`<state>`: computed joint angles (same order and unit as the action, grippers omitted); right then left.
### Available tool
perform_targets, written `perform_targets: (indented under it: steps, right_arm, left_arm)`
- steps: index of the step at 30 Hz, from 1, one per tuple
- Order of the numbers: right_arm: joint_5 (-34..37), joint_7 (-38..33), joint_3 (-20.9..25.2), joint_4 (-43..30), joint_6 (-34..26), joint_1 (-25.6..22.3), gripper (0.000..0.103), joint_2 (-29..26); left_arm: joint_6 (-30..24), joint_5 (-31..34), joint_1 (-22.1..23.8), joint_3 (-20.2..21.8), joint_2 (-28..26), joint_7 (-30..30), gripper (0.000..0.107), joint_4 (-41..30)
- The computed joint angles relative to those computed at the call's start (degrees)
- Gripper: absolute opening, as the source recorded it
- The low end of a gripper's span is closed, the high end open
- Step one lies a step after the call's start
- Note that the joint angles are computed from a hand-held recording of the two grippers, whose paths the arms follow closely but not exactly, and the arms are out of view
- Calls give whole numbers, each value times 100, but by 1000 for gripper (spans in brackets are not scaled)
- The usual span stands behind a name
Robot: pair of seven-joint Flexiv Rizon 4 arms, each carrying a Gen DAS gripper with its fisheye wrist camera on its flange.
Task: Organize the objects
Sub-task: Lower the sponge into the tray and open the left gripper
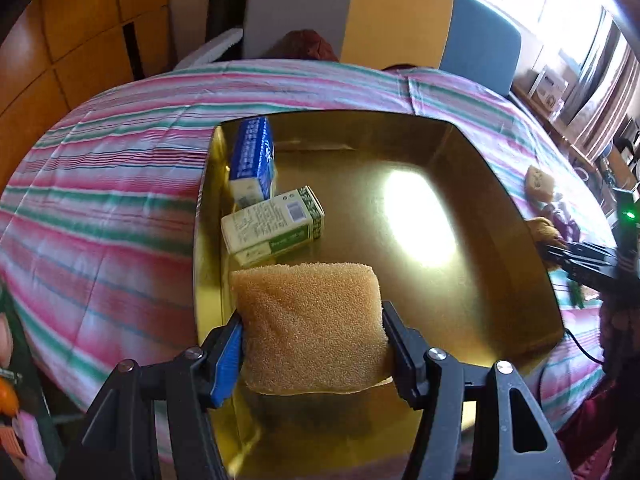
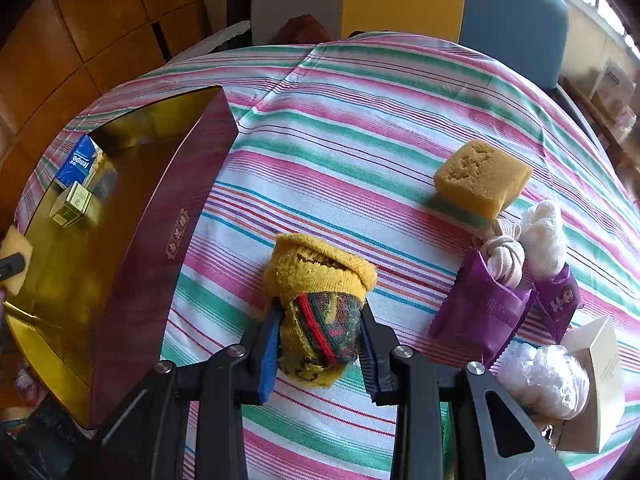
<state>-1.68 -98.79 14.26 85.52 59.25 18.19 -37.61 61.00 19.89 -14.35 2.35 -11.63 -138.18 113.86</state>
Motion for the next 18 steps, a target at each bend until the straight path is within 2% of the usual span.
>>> perform_targets:
  steps: [8, 13, 18]
  right_arm:
    - [17, -12, 7, -45, -27, -1, 35, -27]
    - [19, 17, -9, -62, -45, 9, 37, -33]
    - [-22, 71, -49, -75, -50, 40, 39, -47]
  left_arm:
    - [-483, 19, 48, 138, -424, 202, 66, -467]
    - [-482, 208, -30, 194, -250, 108, 73, -416]
    - [-470, 371, 14, 137, -118, 93, 74, -293]
